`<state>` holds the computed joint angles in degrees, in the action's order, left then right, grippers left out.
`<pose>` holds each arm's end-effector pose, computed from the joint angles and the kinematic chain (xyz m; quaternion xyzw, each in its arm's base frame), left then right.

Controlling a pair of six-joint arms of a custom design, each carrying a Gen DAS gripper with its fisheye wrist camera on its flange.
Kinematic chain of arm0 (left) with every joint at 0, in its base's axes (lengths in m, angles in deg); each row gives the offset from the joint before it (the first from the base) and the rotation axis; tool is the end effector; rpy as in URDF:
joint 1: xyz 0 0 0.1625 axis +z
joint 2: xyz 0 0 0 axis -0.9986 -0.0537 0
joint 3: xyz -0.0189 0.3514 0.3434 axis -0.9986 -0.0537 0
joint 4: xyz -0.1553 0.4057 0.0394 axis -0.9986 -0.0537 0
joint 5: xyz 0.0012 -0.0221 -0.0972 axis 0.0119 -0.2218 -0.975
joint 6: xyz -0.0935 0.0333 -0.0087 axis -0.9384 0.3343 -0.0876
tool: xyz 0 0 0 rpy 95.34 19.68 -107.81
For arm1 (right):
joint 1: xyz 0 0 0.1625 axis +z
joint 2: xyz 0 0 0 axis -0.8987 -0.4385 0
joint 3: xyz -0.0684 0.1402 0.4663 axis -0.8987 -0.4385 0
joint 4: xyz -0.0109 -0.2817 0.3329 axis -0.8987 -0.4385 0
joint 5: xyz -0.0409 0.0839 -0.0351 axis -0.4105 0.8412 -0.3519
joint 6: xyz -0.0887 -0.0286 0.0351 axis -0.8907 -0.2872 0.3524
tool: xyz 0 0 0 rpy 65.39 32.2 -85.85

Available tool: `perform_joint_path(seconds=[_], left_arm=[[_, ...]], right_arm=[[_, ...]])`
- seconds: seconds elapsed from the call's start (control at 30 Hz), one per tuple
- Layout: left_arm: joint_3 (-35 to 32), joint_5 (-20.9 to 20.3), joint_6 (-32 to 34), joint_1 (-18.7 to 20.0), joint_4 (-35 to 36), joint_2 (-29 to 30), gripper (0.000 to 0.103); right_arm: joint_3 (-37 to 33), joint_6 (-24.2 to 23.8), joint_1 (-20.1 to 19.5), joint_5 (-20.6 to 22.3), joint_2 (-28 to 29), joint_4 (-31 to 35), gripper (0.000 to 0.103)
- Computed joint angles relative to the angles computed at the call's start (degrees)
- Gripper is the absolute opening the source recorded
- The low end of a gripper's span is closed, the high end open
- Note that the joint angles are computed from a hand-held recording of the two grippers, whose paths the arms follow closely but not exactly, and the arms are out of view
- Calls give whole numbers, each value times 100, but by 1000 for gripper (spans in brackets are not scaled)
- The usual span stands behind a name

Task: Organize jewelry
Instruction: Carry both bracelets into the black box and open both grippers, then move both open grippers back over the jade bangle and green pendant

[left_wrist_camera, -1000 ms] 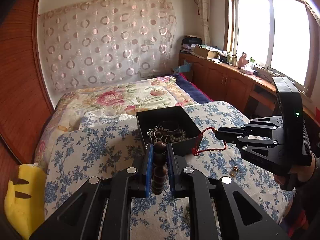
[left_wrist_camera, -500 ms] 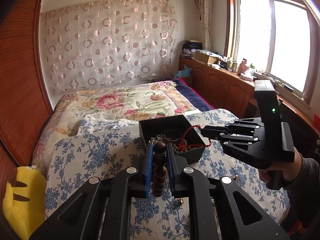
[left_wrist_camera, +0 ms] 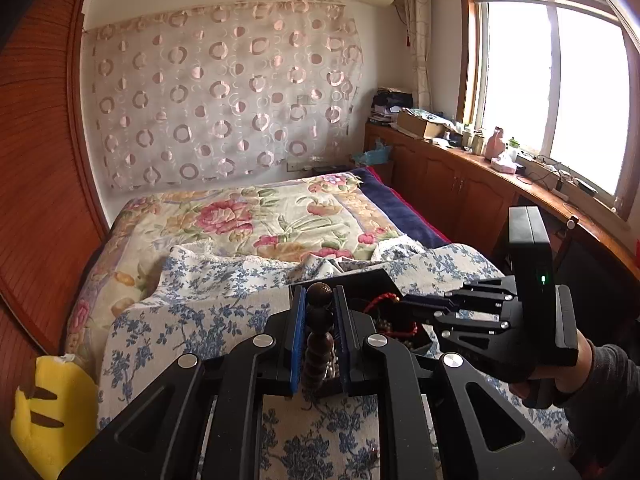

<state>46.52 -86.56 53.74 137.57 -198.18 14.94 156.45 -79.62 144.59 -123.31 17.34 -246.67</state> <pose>-0.3653 -0.7261 0.0408 0.4183 0.8343 -0.3134 0.1756 -0.0034 -0.7182 0.2761 0.2429 -0.8609 0.3465 0.2826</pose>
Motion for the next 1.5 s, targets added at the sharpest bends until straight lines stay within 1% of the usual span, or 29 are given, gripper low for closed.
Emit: perform_joint_path(seconds=[0.13,0.17,0.3,0.53,0.77,1.0,1.17,1.5], left_arm=[[-232,18,59,-2,90,142,12],[-308,6,69,1,137,185,12],[-531,-2,115,-8,247,321,12],[-943,-107,148,16,527,562,12],[-1347,-163,204,51,880,812,12],[-1659,-60,135,182,1303,1043,12],[-1738,-118,-9,259,1606,1077,12],[-1567,-98,58,246,1437,996,12]], right_arm=[[-113,190,-81,131,-19,427,9],[-124,195,-90,135,-14,446,9],[-128,116,-116,137,-14,407,15],[-64,46,-138,147,-110,352,15],[22,57,-191,44,-212,252,15],[32,67,-228,-27,-222,233,15],[41,67,-228,-67,-224,224,15],[109,68,-242,-71,-247,187,15]])
